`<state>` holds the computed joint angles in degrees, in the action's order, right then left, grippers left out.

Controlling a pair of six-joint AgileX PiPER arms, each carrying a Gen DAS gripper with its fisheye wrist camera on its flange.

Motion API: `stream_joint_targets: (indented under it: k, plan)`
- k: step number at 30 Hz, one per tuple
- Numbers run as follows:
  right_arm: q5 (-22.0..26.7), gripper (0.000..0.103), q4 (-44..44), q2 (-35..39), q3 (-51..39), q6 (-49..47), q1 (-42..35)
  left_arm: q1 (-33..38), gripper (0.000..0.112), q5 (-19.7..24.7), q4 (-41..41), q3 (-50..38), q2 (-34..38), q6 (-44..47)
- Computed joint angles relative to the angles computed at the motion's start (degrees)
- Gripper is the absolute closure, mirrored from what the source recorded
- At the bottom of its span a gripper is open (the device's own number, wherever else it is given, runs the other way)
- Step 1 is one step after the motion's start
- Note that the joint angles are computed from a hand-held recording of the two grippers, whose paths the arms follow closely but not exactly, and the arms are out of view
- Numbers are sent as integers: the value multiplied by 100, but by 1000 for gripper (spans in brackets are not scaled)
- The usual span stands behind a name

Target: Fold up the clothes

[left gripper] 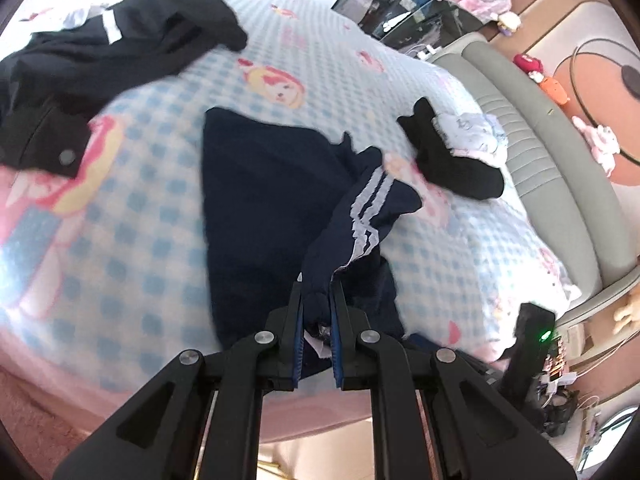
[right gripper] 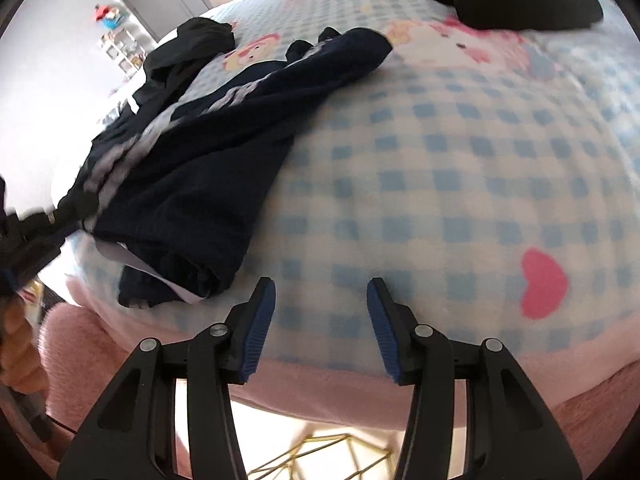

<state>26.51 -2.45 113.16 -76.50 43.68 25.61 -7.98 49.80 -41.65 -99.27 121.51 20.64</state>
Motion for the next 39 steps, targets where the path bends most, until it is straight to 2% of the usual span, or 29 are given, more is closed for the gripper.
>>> stream_joint_targets:
  k: [2, 6, 8, 12, 16, 17, 21, 26, 29, 32, 36, 39]
  plan:
    - [-103, 54, 150, -67, 37, -147, -26, -49, 101, -112, 114, 122, 22, -67]
    - [-221, 54, 179, -119, -139, -295, 37, 111, 101, -149, -233, 433, -26, 272]
    - [-123, 54, 232, 38, -468, -443, 69, 86, 101, -192, -160, 431, -9, 219]
    - [312, 54, 343, 595, -1407, -850, 100, 105, 101, -251, -85, 460, -8, 119]
    - [1210, 54, 339, 1219, -2211, -913, 121, 199, 101, -163, 7, 570, 24, -110]
    - [1202, 54, 410, 1271, -2165, -901, 100, 221, 101, -149, -4, 624, 33, -145]
    - [614, 54, 747, 1169, -1525, -1031, -7, 187, 101, -98, -55, 698, 217, -105]
    - [751, 54, 376, 912, -1355, -731, 5, 408, 96, 314, -629, 644, 322, 178]
    - [570, 52, 735, 770, -1192, -885, -89, 590, 96, 475, -1020, 730, 250, 381]
    - [239, 50, 1609, 731, -1107, -1695, -173, 505, 96, 494, -785, 596, 318, 216]
    - [665, 50, 1236, 1055, -1510, -1514, -77, 336, 93, 378, -379, 544, 475, -168]
    - [660, 53, 1117, 1031, -1427, -1436, -64, 450, 84, 524, -545, 577, 564, -178]
